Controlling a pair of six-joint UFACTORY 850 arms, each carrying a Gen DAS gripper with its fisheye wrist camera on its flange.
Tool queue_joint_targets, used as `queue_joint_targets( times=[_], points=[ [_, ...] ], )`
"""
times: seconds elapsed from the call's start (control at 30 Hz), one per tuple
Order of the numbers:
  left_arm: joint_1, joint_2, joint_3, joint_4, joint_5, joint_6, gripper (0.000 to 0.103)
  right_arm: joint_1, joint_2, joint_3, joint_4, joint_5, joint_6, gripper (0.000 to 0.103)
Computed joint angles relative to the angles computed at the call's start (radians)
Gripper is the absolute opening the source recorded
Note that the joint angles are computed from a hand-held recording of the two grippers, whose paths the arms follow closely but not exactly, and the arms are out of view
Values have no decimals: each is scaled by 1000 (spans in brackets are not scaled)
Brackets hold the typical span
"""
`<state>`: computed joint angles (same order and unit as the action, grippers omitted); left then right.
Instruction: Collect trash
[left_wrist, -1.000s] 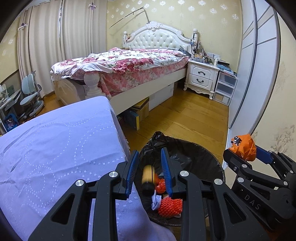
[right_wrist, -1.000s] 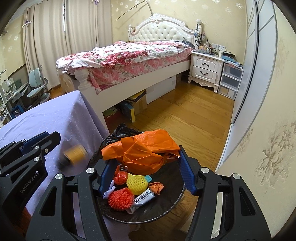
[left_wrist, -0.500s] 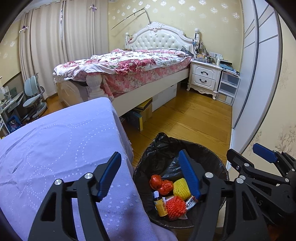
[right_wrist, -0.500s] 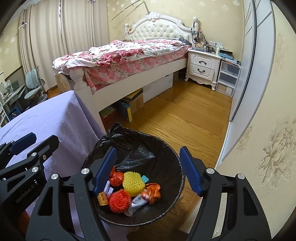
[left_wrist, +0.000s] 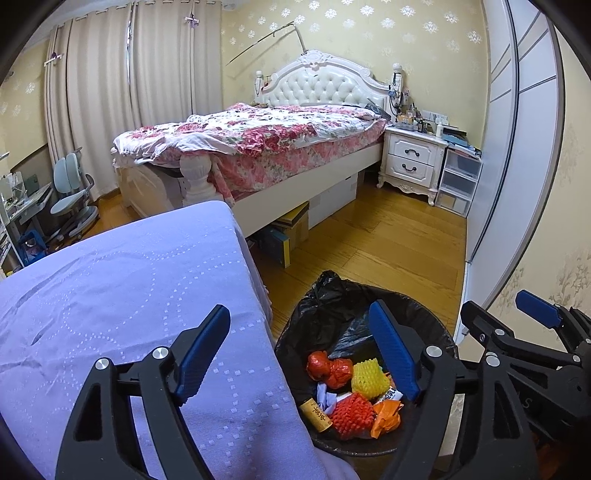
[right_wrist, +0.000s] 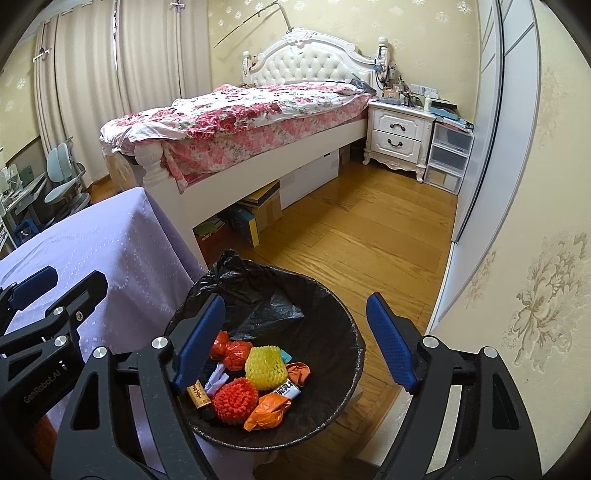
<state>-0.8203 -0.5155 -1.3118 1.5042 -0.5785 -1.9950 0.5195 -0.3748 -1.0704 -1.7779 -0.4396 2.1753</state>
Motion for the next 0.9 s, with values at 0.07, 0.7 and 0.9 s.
queue_joint_targets(
  times=[0.07, 0.7, 0.9],
  points=[
    [-1, 5, 5, 0, -4, -4, 79, 1, 1, 0, 5, -2, -4, 80],
    [-17, 97, 103, 14, -56, -52, 83, 69, 63, 47, 33, -51, -3, 85],
    [-32, 152, 163, 26, -91, -86, 83, 100, 93, 68, 17, -66, 14, 86]
  ],
)
